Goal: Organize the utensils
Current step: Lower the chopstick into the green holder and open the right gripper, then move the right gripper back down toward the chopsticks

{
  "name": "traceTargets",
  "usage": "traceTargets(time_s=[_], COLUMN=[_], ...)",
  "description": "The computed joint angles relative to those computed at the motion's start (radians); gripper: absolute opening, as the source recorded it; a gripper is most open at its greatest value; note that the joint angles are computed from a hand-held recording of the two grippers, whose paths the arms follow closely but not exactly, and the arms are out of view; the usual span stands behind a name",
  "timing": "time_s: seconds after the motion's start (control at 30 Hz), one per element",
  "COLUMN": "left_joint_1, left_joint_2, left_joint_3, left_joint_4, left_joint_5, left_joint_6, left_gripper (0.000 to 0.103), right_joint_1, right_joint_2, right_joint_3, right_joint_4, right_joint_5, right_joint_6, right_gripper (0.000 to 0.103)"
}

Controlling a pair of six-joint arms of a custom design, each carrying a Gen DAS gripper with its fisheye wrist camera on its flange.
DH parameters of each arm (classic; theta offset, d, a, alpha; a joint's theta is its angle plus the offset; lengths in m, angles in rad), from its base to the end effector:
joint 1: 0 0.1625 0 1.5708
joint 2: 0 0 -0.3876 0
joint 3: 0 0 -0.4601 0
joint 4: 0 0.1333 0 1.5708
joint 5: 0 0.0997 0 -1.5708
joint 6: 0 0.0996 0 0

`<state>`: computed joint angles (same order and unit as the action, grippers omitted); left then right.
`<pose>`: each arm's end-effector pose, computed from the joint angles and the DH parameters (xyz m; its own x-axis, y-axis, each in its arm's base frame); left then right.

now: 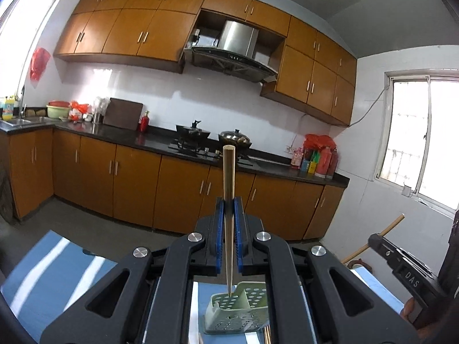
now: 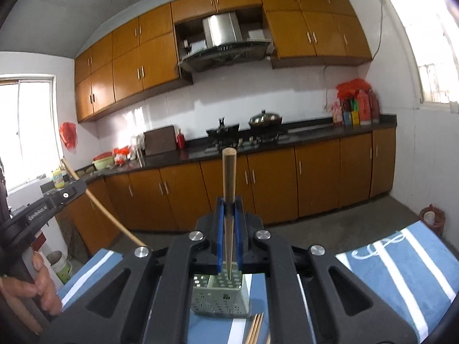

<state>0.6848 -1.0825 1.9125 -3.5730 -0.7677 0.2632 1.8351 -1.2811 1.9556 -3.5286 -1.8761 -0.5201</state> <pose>-0.3310 -0.5350 0.2303 -0.8419 0.1783 -0.5094 0.5382 0.2062 -0.8172 0.2538 -0.5420 0.3153 -0.8274 -0.1108 0.5505 -0.5592 0.2520 -0.7898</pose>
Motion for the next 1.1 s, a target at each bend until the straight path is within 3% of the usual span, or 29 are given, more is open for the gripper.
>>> traceTargets(time_s=[0.3, 0.5, 0.6, 0.63, 0.67, 0.93, 1.1], left_joint_1=[0.055, 0.054, 0.042, 0.036, 0.031, -0.012, -0.022], left_joint_2=[0.038, 0.006, 0.004, 0.002, -0.002, -0.087, -0.162], left_joint_3=[-0.005, 0.021, 0.023, 0.027, 0.033, 0.127, 0.236], left_joint_4=[0.151, 0.168, 0.15, 0.14, 0.126, 0.12, 0.183], left_joint_5=[-0.01, -0.01, 0.002, 0.009, 0.015, 0.073, 0.144], left_joint_6=[-0.124, -0.147, -0.133, -0.129, -0.123, -0.128, -0.174], left_gripper=[0.007, 0.009, 0.021, 0.033, 0.038, 0.038, 0.038], right_joint_1=[-0.032, -0.032, -0.028, -0.027, -0.027, -0.027, -0.071], right_joint_2=[0.055, 0.051, 0.041, 0.037, 0.029, -0.062, -0.105], right_joint_3=[-0.02, -0.012, 0.0, 0.007, 0.014, 0.125, 0.22], right_joint_4=[0.071, 0.065, 0.056, 0.05, 0.047, 0.005, 0.016], right_joint_5=[-0.032, -0.028, -0.03, -0.025, -0.024, -0.062, -0.113], right_joint_6=[0.029, 0.045, 0.046, 0.047, 0.047, 0.044, 0.054], right_gripper=[0.009, 0.022, 0.022, 0.022, 0.022, 0.025, 0.026])
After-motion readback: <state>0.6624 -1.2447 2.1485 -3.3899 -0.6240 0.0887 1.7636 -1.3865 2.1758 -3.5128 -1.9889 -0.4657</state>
